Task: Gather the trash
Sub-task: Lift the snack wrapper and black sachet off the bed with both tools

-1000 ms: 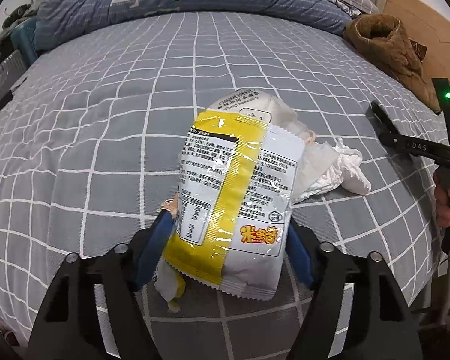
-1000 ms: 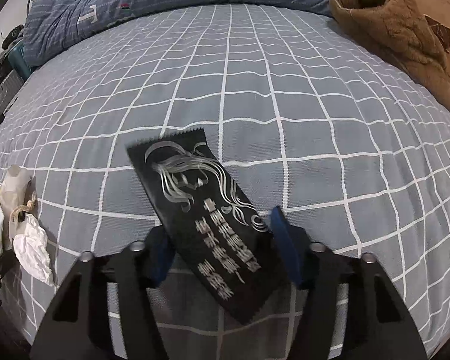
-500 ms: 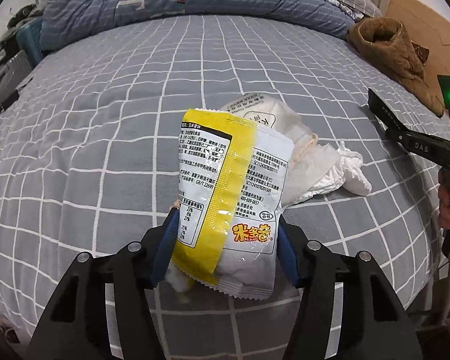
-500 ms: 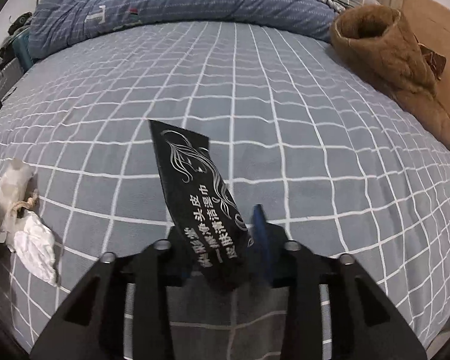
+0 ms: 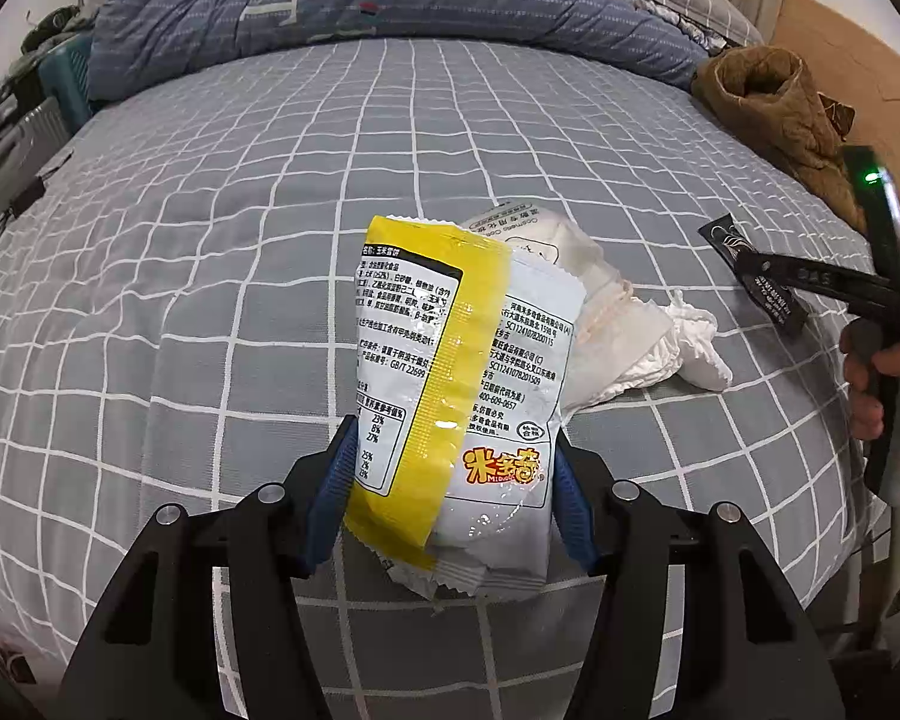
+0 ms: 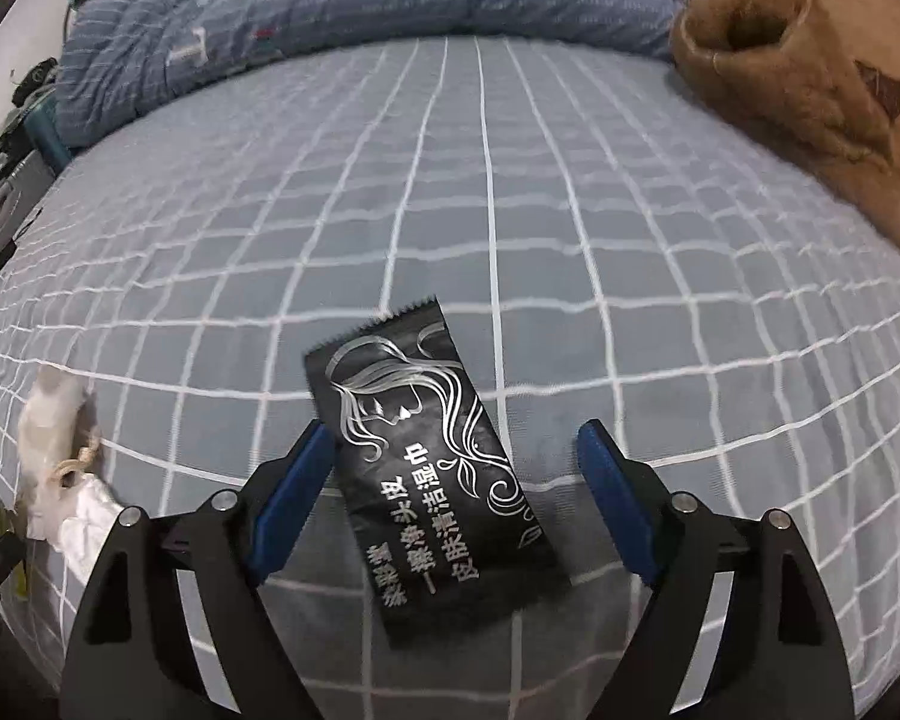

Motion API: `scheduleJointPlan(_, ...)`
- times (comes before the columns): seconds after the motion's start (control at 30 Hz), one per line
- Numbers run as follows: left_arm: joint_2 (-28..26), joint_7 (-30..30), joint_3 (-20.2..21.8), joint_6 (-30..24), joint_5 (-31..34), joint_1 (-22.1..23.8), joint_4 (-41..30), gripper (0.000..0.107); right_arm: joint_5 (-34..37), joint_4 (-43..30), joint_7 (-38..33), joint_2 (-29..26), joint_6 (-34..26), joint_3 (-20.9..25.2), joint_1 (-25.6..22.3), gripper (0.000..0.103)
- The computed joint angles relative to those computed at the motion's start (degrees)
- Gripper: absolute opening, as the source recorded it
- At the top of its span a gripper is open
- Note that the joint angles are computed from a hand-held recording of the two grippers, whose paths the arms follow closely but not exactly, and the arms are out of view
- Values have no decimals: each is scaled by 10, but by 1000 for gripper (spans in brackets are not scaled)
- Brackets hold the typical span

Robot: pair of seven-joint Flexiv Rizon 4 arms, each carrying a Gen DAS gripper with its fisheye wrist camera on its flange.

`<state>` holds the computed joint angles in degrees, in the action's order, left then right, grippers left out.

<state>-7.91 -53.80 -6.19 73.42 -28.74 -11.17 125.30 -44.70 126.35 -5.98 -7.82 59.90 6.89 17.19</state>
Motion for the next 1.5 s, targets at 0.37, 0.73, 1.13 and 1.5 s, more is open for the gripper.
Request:
scheduleJointPlan(0.37, -4, -16, 2, 0, 9, 1, -6, 56, 7, -22, -38, -13, -19, 1, 15, 41)
scheduleJointPlan(0.73, 0, -3, -4, 5, -20, 2, -3, 56, -67, -6, 33, 35, -52, 16, 18, 38)
scheduleJointPlan(1.13, 29, 27, 3, 8, -59, -3, 10, 56, -58, -6, 61, 65, -87, 58, 43, 38)
scheduleJointPlan(1.5, 87, 72, 41, -3, -110, -3, 63, 55, -68, -51, 85, 51, -142, 78, 99, 38)
